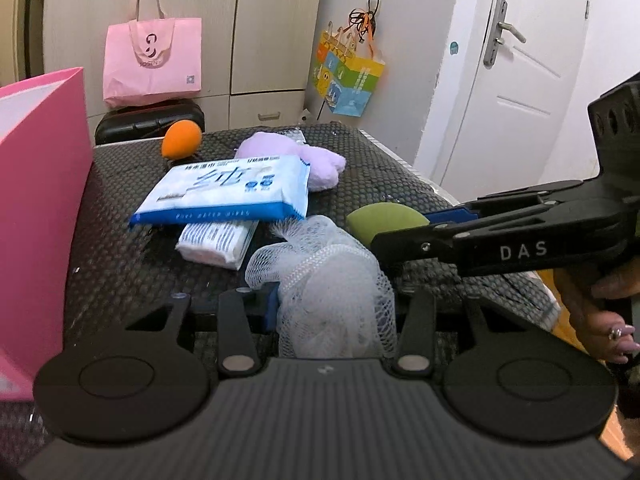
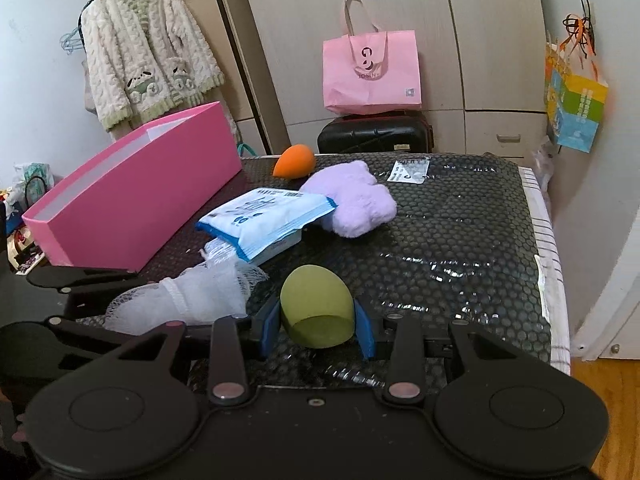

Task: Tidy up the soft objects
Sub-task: 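Carry the mesh pouf and green sponge with both grippers over the pink box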

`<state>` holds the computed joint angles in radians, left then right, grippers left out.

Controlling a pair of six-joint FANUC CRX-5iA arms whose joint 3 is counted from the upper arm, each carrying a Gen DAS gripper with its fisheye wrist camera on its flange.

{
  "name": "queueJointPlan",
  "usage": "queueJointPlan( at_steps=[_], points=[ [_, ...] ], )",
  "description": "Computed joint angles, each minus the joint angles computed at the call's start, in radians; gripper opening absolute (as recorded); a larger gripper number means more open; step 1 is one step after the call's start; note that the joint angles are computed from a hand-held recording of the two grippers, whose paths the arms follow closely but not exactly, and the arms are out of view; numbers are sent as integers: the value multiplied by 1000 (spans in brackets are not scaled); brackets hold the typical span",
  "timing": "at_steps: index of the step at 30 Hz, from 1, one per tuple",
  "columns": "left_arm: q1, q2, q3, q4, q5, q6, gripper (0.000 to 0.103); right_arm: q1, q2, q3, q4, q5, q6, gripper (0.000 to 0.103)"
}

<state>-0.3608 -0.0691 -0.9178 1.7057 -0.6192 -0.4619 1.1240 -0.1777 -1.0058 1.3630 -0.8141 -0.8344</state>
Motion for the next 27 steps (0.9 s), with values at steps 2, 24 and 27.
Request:
queueJointPlan(
  at_steps=[2, 24, 27],
  points=[
    [14, -20, -19, 4, -8, -7, 43, 26, 5, 15, -41, -14, 18, 44],
    [514, -54, 99, -688, -438, 347, 43, 133, 44, 205, -356, 62, 331, 44],
    [574, -48, 131, -755, -495, 377, 43, 130, 51, 231, -397, 98, 395, 44]
  ],
)
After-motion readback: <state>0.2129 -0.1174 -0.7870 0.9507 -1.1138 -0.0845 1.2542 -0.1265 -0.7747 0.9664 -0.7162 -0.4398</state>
